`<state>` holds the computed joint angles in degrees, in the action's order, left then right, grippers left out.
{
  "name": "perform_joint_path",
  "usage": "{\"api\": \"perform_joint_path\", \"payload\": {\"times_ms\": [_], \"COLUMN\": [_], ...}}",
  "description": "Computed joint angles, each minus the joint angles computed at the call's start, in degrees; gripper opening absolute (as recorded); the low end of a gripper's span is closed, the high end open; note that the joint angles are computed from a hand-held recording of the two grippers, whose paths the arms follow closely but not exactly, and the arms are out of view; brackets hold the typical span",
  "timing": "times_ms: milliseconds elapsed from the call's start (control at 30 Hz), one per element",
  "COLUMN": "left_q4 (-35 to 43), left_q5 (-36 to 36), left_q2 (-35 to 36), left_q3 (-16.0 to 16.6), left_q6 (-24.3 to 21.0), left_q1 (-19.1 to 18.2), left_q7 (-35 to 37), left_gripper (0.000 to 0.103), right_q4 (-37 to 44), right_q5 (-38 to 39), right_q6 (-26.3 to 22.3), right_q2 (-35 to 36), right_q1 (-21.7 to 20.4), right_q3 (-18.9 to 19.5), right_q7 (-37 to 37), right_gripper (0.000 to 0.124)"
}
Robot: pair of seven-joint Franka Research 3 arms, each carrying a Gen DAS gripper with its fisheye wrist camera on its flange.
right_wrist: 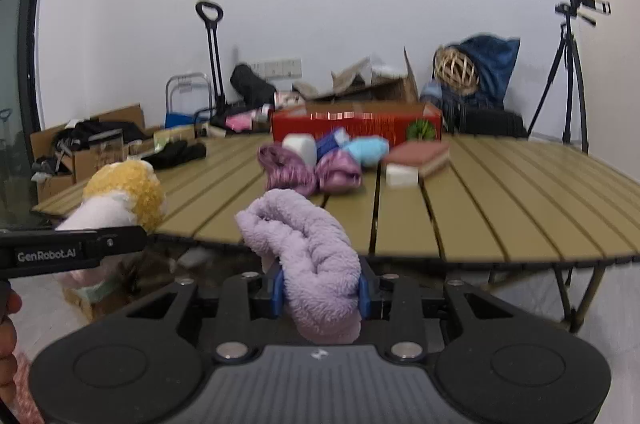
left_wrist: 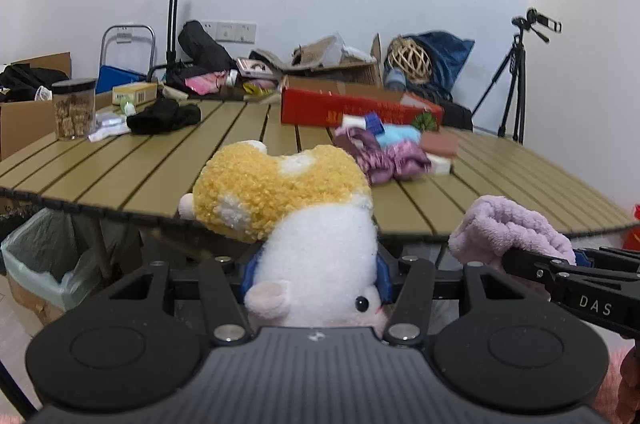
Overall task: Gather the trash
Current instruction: 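Lift the plush and lavender hat and carry both down over the black bin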
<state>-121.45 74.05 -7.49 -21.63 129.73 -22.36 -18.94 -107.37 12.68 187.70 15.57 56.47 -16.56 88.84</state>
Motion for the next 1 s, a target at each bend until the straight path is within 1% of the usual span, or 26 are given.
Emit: {"api": "perform_joint_path", "payload": {"times_ms": [33,100,200,300,433,500,667,800,1000], "left_q4": [-0.47,-1.15,-2.11,-3.29,-4.73,-5.53,-7.38,-7.82,-8.8], "left_q5": [-0.8,-2.25,-4.61,-7.34,-10.89,-12.46,-16.04,-17.88,-20.42], "left_q2": [-0.28,-0.65,-0.93,-1.41,-1.74,-2.01,-2.79,-2.72,-2.81], "left_q3": [-0.17,-0.49,-1.02,-1.11,-1.37,-1.48,-1.73,-2.03,-1.5], "left_q6": [-0.13,-0.39,-0.76,-0.09,0.58,1.0,1.66,1.63,3.77], "left_q1": [-0.28,-0.74,-1.49,-1.99,-2.52,-2.76,-3.06,-3.25,-3.04], "left_q7": [0.51,1.52,3.45,4.84,6.5,7.25,8.34,9.22,10.25], "left_gripper": [0.054,0.054,0.054,0.054,0.054,0.054,0.053,0.053,0.053], "right_q4": [-1.04,-2.97,-5.73,-7.93,-9.87,-10.54,-12.3,-12.15,-10.4], "right_q5": [0.04,-1.08,-3.18,-5.63,-8.67,-8.68,-10.72,-11.72,-12.09], "right_q6": [-0.63,-1.76,-3.57,-5.89,-9.99,-12.37,-16.19,-19.4,-23.49], "right_q2": [-0.81,-2.16,-4.25,-6.07,-8.02,-8.79,-10.29,-10.51,-9.37], "right_q1": [0.13,1.29,1.04,0.64,-1.68,-3.4,-6.56,-9.21,-13.4], "right_q3": [0.04,-1.07,-0.71,-0.27,2.13,4.03,7.49,10.17,14.71], "right_q7": [-0.03,1.12,3.0,5.07,6.76,6.8,8.2,9.12,8.71], "right_gripper": [0.032,0.032,0.032,0.032,0.032,0.032,0.032,0.032,0.032]}}
